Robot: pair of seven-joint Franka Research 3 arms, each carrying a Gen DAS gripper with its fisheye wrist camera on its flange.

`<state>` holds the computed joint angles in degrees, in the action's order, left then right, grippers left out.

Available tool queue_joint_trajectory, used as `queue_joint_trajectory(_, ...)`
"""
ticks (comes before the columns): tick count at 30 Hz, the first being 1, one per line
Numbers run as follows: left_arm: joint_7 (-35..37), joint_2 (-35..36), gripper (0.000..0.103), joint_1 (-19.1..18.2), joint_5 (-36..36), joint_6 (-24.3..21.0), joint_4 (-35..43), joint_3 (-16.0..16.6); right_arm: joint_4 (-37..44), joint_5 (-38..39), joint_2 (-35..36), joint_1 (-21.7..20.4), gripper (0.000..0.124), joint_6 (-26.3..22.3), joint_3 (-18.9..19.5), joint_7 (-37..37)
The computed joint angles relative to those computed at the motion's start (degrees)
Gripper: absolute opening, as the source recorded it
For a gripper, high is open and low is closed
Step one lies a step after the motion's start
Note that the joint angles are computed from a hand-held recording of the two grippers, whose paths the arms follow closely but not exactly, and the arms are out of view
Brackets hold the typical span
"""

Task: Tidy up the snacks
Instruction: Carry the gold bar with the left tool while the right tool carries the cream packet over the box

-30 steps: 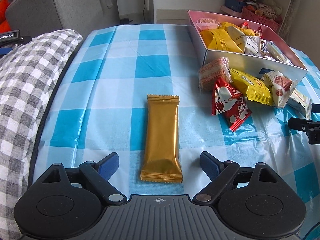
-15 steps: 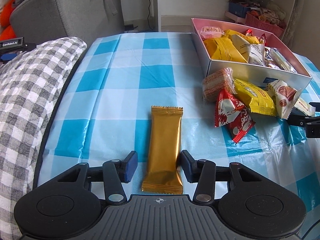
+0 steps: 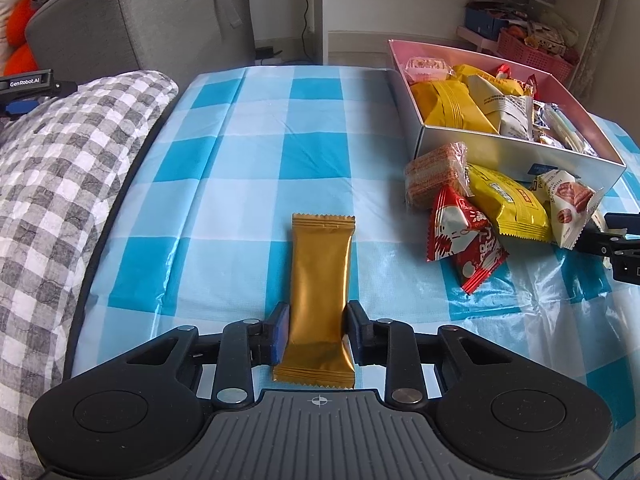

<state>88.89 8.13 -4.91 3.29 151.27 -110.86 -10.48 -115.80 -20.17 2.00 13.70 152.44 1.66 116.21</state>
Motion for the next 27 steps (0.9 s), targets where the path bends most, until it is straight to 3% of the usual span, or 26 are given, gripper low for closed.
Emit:
queue_joint_trajectory(11,1.20,-0.71,0.027,0.01,-2.66,0.41,-0.36,-0.47,0.56,0.34,-1.19,-0.58,0.048,-2.87,-0.13,1.58)
queue_joint_trajectory(27,2.52,-0.55,0.026,-0.96,-7.65,2.42,2.42,-1.53,-1.27,3.47,-4.51,-2.97,0.048,0.29,0.81,2.87)
